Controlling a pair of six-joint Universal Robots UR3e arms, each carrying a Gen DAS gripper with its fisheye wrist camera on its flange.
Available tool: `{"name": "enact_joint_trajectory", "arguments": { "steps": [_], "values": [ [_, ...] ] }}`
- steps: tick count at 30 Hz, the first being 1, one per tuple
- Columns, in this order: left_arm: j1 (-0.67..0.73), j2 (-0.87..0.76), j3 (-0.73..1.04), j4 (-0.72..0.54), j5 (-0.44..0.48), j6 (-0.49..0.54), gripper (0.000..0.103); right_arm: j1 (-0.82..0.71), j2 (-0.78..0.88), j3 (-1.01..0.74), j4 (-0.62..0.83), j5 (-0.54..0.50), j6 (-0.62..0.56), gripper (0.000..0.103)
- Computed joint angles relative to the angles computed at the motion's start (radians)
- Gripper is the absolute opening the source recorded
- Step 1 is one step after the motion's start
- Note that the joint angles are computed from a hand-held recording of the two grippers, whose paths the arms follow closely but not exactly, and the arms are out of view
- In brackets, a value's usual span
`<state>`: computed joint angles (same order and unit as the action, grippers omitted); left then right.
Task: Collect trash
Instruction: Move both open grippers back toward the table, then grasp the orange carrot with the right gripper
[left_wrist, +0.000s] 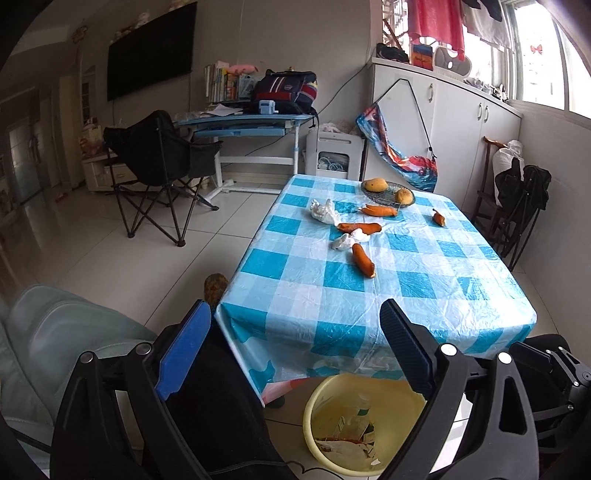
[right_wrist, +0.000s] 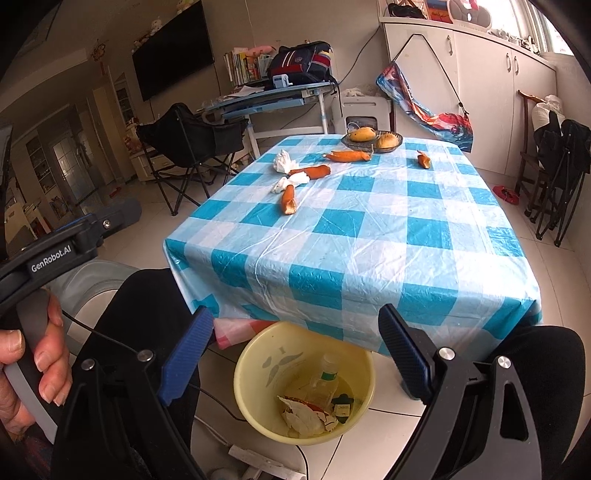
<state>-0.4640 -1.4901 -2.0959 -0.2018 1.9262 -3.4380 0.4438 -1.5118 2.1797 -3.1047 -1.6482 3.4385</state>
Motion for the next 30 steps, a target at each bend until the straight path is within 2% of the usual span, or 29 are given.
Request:
{"name": "enact_joint_trajectory", "arguments": {
  "steps": [3,8,14,30],
  "values": [
    [0.029,-0.037,0.017,0.012,-0.017,0.005,0.089,-0.037,0.044,-0.043,-0.002,0.041,-0.021,0.087],
    [0.061,-0.105,0.056,0.024,-0.035,0.011,0.089,-0.071,0.148,-0.179,0.032,0.097,-0.058,0.077],
    [0.111,-0.185,0.106,0.027,-0.066,0.017,0.090,-0.093,0.287,-0.374,0.100,0.141,-0.095,0.071],
    [0.223,-0.386,0.288,-0.004,-0.163,0.013,0.090,-0.119,0.680,-1.002,0.458,0.194,-0.103,0.036]
  ]
}}
